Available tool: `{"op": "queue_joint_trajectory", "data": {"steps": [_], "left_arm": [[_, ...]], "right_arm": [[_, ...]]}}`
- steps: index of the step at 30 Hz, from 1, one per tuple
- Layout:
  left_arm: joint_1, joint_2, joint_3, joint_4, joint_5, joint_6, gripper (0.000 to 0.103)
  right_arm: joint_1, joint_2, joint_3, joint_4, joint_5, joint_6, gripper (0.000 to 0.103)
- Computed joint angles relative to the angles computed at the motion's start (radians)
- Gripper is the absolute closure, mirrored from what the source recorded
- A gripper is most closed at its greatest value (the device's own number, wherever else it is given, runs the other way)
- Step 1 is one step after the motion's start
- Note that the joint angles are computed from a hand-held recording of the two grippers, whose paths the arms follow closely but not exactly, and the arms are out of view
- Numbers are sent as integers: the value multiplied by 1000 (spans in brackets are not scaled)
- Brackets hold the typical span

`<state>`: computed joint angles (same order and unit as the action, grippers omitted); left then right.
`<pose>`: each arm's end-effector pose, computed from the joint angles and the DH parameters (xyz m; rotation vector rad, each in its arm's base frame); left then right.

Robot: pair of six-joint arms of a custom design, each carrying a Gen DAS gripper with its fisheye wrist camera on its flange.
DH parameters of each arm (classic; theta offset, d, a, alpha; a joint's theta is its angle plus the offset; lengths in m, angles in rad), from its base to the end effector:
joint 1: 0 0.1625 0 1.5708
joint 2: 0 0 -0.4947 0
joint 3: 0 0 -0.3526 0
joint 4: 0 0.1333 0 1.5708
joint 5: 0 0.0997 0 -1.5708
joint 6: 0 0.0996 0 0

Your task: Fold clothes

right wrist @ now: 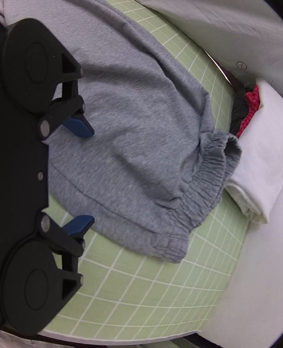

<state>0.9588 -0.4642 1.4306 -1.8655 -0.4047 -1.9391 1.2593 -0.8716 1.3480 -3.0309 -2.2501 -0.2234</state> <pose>-0.2160 -0.6991 0.0011 -0.8606 1.8411 -1.0485 -0.1630 -0.7370 0.4195 -0.4900 -2.0821 0.8897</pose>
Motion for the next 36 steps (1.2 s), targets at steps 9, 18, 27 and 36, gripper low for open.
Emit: {"op": "queue_joint_trajectory", "data": {"steps": [9,18,27,36], "left_arm": [[-5,-28,69,-67,24,-38,99],[-117,-76,265,-65,-71,-250,99],[-319,-62,481,-151,-240,-459,98],[-409,-120,559,-76,-219,-541,87]], "right_arm": [[-2,19,-40,-57,10,-165,102],[-83,-31,-57,-124,89,-312,102],[-107,-55,-71,-36,115,-379,100],[-61,-143,224,-281,212,-594,18]]}}
